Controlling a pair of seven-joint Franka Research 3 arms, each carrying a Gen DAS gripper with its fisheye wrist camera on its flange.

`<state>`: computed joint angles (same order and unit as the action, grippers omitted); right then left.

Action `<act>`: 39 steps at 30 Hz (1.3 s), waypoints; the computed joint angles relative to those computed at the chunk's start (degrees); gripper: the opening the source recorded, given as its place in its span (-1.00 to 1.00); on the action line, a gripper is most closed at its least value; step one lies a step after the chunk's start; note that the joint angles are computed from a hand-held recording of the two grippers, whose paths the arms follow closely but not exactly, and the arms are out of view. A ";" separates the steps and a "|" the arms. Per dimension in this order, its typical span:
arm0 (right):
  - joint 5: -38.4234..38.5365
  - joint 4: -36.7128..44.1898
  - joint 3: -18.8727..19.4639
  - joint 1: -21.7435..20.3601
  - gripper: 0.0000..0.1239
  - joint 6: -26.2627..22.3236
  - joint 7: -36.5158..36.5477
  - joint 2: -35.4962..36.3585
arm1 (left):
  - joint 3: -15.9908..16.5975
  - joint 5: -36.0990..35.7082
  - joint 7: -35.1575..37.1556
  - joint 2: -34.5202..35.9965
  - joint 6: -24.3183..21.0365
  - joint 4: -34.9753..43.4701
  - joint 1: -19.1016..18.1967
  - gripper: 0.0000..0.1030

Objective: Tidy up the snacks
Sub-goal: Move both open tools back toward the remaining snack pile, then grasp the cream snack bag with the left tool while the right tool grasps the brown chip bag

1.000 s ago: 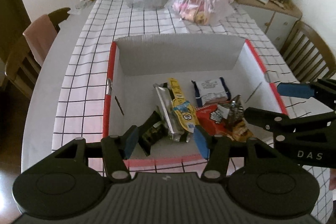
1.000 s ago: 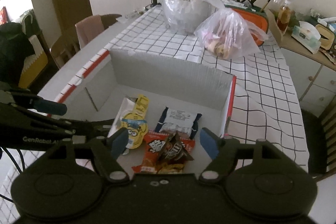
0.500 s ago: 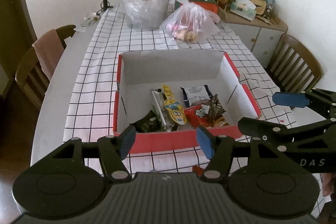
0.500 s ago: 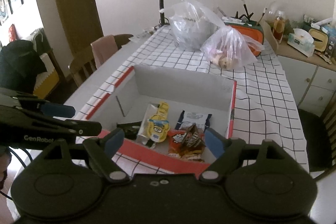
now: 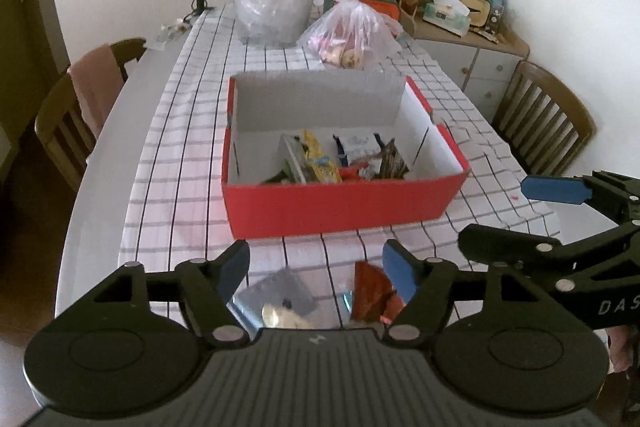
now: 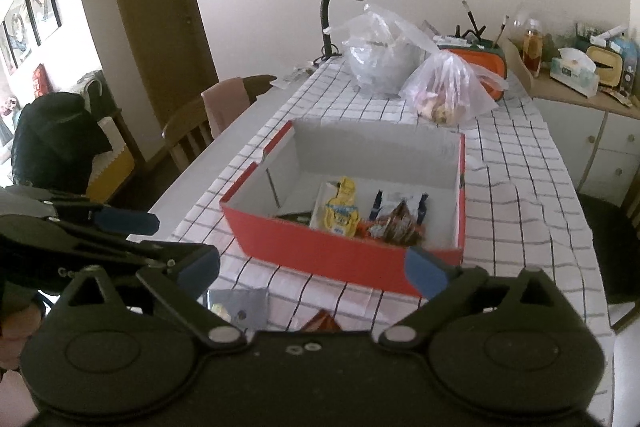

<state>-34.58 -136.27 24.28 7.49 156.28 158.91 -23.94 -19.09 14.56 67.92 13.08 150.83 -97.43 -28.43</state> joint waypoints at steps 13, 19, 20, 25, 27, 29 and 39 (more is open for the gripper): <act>1.23 -5.09 2.95 1.22 0.66 -0.73 5.12 -1.87 | -0.85 -4.90 1.21 -4.02 2.09 -9.98 1.89 0.51; 3.57 -6.46 1.41 4.77 0.66 -0.67 2.17 -0.06 | -1.00 -5.37 3.67 -3.29 1.98 -11.19 2.04 0.51; 3.66 -6.44 1.47 4.95 0.66 -1.05 2.08 0.32 | -0.90 -4.98 3.72 -3.17 1.94 -11.34 1.95 0.51; 2.14 -6.08 1.18 5.18 0.66 -2.98 3.16 2.51 | -0.75 -3.18 4.19 -1.10 0.79 -10.49 1.39 0.51; 1.44 -5.74 0.13 5.88 0.66 -3.83 1.94 3.72 | -0.45 -1.75 3.97 -0.32 0.50 -10.11 0.95 0.51; 1.66 -5.57 -1.54 6.90 0.65 -3.93 0.34 4.91 | -0.25 -0.74 3.74 0.58 0.35 -9.47 0.70 0.51; 1.73 -1.60 -7.45 9.46 0.65 -2.48 -8.90 11.93 | -0.20 1.37 8.28 6.11 -3.01 -3.39 0.04 0.51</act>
<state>-32.86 -137.87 16.83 16.95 153.81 150.01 -12.01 -19.29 15.93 76.19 19.19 147.82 -100.82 -28.39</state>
